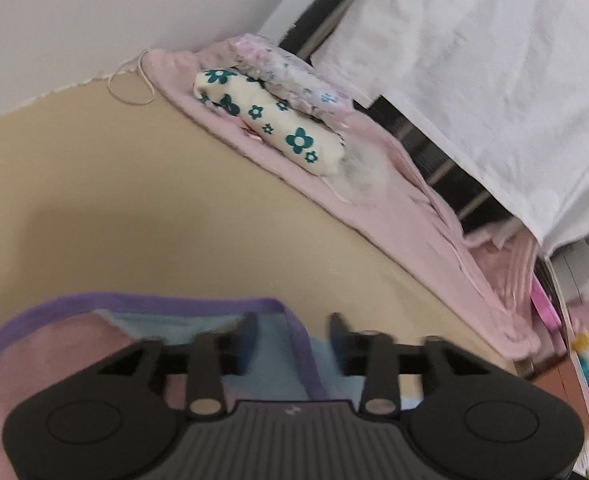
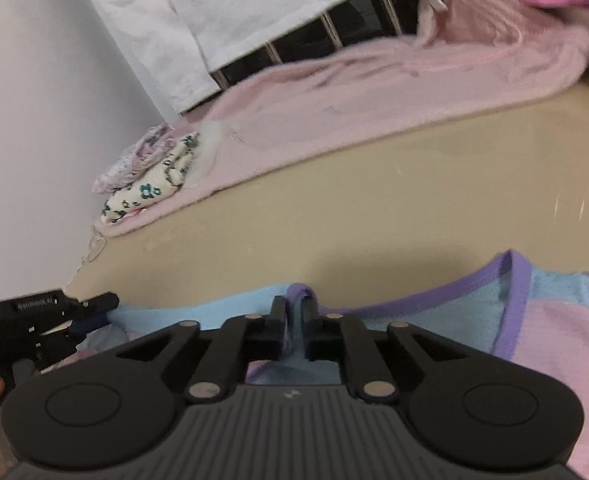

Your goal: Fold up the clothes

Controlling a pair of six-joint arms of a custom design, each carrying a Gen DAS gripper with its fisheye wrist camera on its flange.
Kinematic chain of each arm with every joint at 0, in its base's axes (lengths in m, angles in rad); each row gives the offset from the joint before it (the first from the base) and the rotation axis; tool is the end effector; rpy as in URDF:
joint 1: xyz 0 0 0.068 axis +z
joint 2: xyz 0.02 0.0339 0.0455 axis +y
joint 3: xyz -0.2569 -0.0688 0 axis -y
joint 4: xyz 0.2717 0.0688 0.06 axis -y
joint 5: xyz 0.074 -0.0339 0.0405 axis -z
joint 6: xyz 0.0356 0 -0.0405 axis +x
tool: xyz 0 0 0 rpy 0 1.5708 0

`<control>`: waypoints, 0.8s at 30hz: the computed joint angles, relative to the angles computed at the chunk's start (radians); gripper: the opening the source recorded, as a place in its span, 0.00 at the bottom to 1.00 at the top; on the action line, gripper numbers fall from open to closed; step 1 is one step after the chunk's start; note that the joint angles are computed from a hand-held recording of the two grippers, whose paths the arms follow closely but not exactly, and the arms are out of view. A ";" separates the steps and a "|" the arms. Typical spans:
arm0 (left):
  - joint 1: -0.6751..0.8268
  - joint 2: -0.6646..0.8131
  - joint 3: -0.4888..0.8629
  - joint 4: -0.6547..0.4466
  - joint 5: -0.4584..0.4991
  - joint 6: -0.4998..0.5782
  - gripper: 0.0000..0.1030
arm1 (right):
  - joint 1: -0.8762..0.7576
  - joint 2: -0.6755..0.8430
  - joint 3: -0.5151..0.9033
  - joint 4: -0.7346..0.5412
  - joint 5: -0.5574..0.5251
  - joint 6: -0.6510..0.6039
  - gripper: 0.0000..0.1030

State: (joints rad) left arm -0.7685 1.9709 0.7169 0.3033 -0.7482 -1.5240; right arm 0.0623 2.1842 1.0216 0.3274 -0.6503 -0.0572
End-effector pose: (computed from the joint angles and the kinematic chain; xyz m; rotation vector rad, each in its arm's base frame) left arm 0.2468 -0.2049 0.0292 -1.0723 1.9496 -0.2875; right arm 0.3974 0.0464 0.0221 -0.4359 2.2796 0.7781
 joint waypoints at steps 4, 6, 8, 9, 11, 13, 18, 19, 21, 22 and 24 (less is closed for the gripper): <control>-0.194 -0.179 -0.067 -0.114 0.013 0.175 0.44 | -0.060 -0.142 -0.139 -0.013 -0.038 -0.152 0.35; -0.342 -0.186 -0.050 -0.162 -0.022 0.274 0.49 | -0.129 -0.219 -0.192 -0.148 -0.098 -0.342 0.35; -0.473 -0.140 -0.001 -0.208 -0.055 0.325 0.50 | -0.199 -0.274 -0.239 -0.298 -0.151 -0.538 0.35; -0.528 -0.103 0.000 -0.161 -0.081 0.337 0.50 | -0.240 -0.292 -0.255 -0.397 -0.182 -0.642 0.35; -0.630 -0.020 0.014 -0.070 -0.126 0.368 0.50 | -0.316 -0.302 -0.273 -0.582 -0.235 -0.854 0.35; -0.664 0.040 0.032 -0.032 -0.094 0.379 0.50 | -0.371 -0.297 -0.297 -0.700 -0.258 -1.015 0.38; -0.694 0.087 0.122 -0.228 -0.113 0.338 0.18 | -0.376 -0.332 -0.429 -0.563 -0.212 -1.003 0.38; -0.694 0.076 0.105 -0.214 -0.115 0.361 0.02 | -0.380 -0.348 -0.457 -0.539 -0.213 -1.009 0.32; -0.692 0.056 0.070 -0.184 -0.119 0.408 0.01 | -0.387 -0.367 -0.498 -0.500 -0.214 -1.025 0.11; -0.692 0.045 0.053 -0.173 -0.121 0.430 0.01 | -0.387 -0.378 -0.512 -0.485 -0.210 -1.022 0.10; -0.694 0.009 0.039 -0.223 -0.112 0.451 0.01 | -0.387 -0.400 -0.539 -0.454 -0.202 -1.015 0.09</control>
